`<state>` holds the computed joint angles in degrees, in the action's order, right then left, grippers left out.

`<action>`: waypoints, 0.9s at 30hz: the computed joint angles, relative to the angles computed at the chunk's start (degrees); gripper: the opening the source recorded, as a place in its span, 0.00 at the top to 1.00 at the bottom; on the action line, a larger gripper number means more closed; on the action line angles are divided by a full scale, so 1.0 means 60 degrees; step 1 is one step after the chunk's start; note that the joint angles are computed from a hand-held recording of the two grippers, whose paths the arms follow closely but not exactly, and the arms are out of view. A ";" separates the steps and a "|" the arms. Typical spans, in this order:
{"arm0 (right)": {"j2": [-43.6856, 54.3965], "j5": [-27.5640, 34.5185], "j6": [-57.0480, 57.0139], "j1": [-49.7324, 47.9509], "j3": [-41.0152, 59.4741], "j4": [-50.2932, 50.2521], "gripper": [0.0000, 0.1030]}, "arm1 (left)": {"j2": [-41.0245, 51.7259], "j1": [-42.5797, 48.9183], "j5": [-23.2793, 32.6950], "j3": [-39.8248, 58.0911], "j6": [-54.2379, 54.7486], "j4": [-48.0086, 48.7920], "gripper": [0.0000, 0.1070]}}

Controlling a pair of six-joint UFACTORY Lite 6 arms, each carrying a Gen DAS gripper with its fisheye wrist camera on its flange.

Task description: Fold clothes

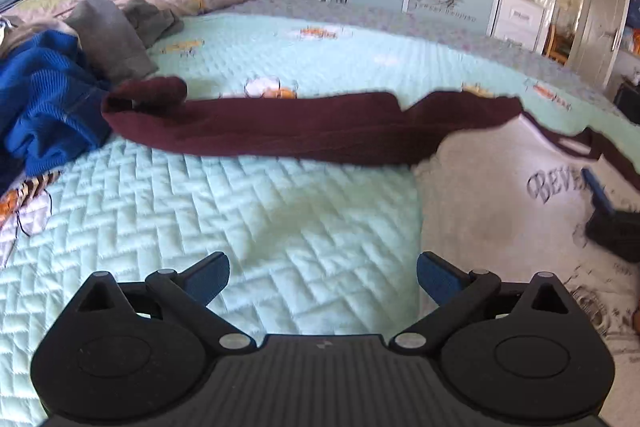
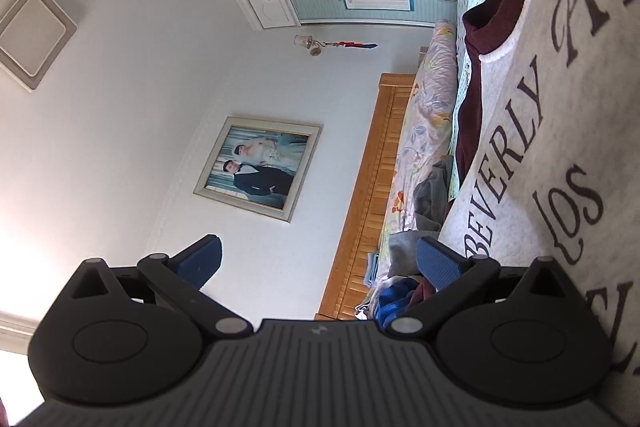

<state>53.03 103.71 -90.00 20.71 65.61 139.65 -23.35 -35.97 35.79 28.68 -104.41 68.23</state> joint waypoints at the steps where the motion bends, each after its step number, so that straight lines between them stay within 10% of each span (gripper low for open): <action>1: 0.0024 0.0013 0.0009 0.0005 0.0030 -0.0001 0.00 | 0.0304 0.0060 -0.0102 0.0031 -0.0078 0.0078 0.06; 13: 0.0256 -0.0060 0.0202 0.0038 0.0445 0.0044 0.00 | 0.1344 0.1086 -0.1024 0.0217 -0.2400 0.3207 0.04; 27: -0.0078 -0.0787 0.0044 0.0177 0.0378 0.0209 0.01 | -0.0887 0.1991 -0.1786 -0.1645 -0.4293 0.4483 0.04</action>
<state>52.56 98.99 -89.74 21.78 67.88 140.90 -28.67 -24.03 25.07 18.81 -130.17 95.12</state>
